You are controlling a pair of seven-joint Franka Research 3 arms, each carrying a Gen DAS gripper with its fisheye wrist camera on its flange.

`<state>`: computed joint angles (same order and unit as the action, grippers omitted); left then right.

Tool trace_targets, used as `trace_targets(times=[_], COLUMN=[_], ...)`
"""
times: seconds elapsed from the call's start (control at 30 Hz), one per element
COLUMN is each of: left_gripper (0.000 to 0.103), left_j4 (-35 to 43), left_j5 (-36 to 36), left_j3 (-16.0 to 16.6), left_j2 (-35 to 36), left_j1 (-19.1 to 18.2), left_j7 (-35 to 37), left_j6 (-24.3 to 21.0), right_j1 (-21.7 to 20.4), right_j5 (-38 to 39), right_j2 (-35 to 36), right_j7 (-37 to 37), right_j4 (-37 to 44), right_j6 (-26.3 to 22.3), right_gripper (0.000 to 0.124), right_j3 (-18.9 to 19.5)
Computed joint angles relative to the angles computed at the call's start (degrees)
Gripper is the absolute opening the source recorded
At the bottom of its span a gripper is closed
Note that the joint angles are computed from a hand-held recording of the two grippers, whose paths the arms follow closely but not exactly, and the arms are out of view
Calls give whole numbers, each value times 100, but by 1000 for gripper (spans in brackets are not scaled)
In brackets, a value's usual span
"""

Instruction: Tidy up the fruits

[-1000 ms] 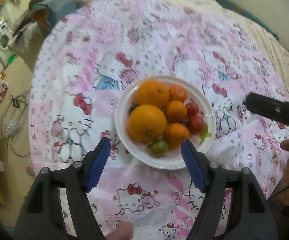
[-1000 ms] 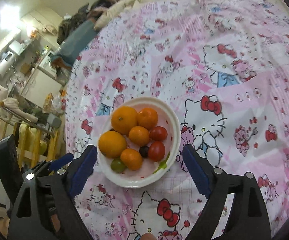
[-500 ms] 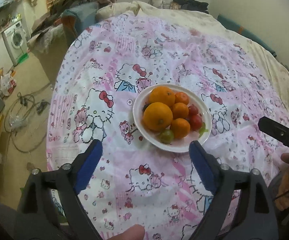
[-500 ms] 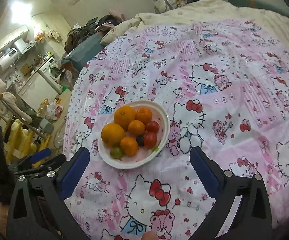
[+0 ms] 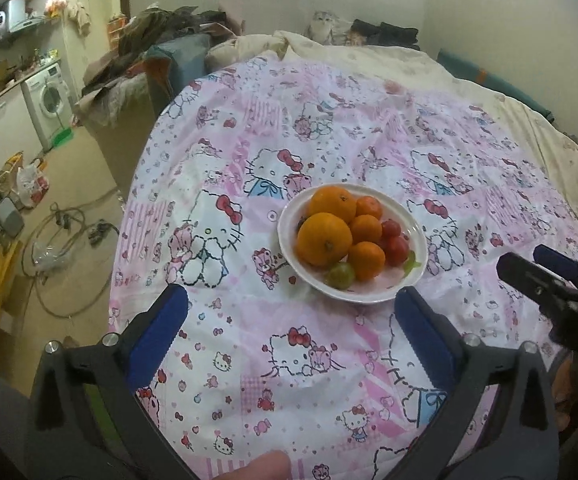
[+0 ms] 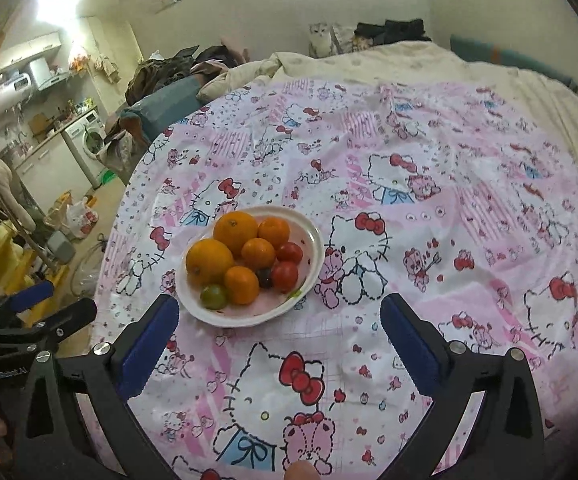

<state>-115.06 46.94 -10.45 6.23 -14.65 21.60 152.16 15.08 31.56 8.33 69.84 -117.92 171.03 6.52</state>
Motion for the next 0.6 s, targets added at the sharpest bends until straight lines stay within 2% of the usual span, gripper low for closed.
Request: trace_targets(times=[0.1, 0.2, 0.6], left_gripper=[102, 102, 102], left_j4=[19, 11, 47], left_j5=[-193, -342, -474], left_j3=[11, 25, 50], left_j2=[47, 49, 96], left_j1=[36, 55, 68], left_j7=[-15, -17, -16], left_j6=[-24, -15, 65], right_j1=[128, 42, 87], right_j5=[-425, -328, -666], right_j2=[115, 152, 184], right_j7=[363, 298, 614], right_j4=[79, 118, 108], right_j6=[-7, -33, -13], right_gripper=[103, 103, 103], right_j3=[-153, -56, -125])
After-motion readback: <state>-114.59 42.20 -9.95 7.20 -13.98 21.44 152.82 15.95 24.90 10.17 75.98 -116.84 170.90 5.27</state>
